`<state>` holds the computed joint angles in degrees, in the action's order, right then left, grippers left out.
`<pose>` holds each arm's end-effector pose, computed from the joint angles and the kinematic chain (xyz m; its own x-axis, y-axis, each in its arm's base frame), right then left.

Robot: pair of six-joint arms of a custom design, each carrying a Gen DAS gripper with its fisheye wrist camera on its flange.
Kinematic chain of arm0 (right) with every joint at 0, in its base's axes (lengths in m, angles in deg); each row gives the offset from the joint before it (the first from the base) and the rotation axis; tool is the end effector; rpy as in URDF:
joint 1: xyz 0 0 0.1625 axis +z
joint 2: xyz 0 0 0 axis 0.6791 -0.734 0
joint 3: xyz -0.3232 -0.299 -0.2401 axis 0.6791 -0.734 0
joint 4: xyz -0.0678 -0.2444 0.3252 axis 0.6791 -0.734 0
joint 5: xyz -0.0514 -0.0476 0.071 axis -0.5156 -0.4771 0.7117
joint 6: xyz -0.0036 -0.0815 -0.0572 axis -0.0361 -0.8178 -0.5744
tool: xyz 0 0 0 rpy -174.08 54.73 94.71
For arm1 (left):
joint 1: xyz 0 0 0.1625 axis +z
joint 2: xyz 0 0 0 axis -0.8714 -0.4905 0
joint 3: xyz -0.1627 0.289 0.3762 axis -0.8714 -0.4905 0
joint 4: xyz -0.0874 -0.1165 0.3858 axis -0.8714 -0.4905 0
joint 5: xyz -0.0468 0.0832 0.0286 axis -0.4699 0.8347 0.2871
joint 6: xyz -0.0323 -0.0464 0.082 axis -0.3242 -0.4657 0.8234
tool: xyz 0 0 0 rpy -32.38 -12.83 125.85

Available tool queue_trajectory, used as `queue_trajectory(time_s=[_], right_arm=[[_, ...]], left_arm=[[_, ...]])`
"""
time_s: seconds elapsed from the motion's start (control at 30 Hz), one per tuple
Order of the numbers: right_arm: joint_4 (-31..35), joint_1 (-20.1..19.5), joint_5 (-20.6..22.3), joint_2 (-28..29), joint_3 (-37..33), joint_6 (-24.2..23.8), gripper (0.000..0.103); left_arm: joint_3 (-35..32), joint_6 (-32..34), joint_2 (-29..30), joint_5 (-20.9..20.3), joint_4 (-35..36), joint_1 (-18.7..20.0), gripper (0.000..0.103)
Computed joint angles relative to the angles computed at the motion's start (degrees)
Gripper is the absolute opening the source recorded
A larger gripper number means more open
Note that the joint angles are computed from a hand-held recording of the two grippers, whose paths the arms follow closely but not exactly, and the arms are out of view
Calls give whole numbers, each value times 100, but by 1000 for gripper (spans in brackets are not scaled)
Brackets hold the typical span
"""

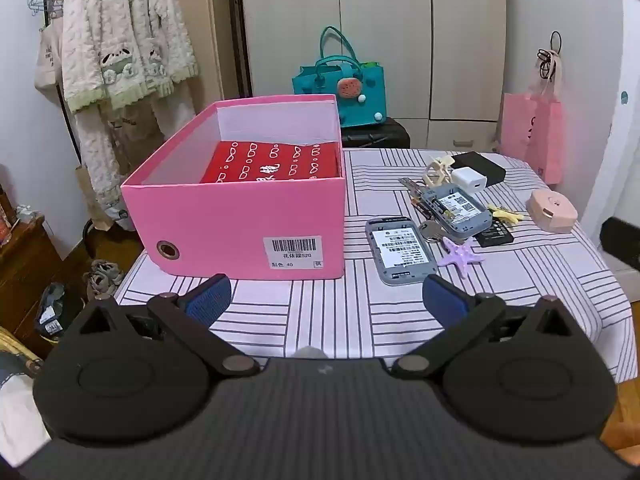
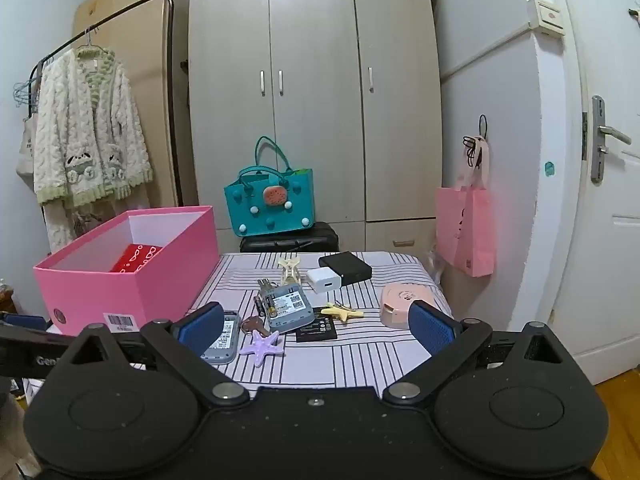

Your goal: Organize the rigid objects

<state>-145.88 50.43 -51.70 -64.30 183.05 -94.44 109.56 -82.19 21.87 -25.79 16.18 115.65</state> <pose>0.1445 -0.7027 0.1760 -0.7534 -0.0148 0.6573 -0.6148 0.3704 -0.6963 -0.2539 -0.7404 0.0655 -0.6868 -0.0527 -0.7249 0.5751 0.5704 -0.5864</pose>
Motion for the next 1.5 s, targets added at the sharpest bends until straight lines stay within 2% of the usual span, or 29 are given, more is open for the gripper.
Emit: queue_trajectory(time_s=[0.13,0.17,0.2,0.27,0.33,0.83,1.07,1.37,1.5], right_arm=[[171,39,-15,62,-122,33,100],[172,20,39,53,-139,208,100],[-60,-13,215,47,-61,250,100],[-192,-6,246,66,-5,282,100],[-187,6,203,55,21,239,100],[-69,14,-265,178,-209,271,100],[-18,22,-439,235,-340,268,100],[-8,22,-414,246,-347,238,100],[100,15,-398,234,-349,267,100]], left_arm=[[-27,-17,0,72,79,17,103],[53,162,-24,51,-71,0,103],[17,336,32,-3,-72,-24,103],[224,440,-34,39,-314,-39,102],[2,302,59,95,18,-14,102],[-11,184,7,369,191,96,100],[69,236,-64,418,57,135,100],[-86,59,-19,503,277,214,100],[28,64,-94,720,234,230,102]])
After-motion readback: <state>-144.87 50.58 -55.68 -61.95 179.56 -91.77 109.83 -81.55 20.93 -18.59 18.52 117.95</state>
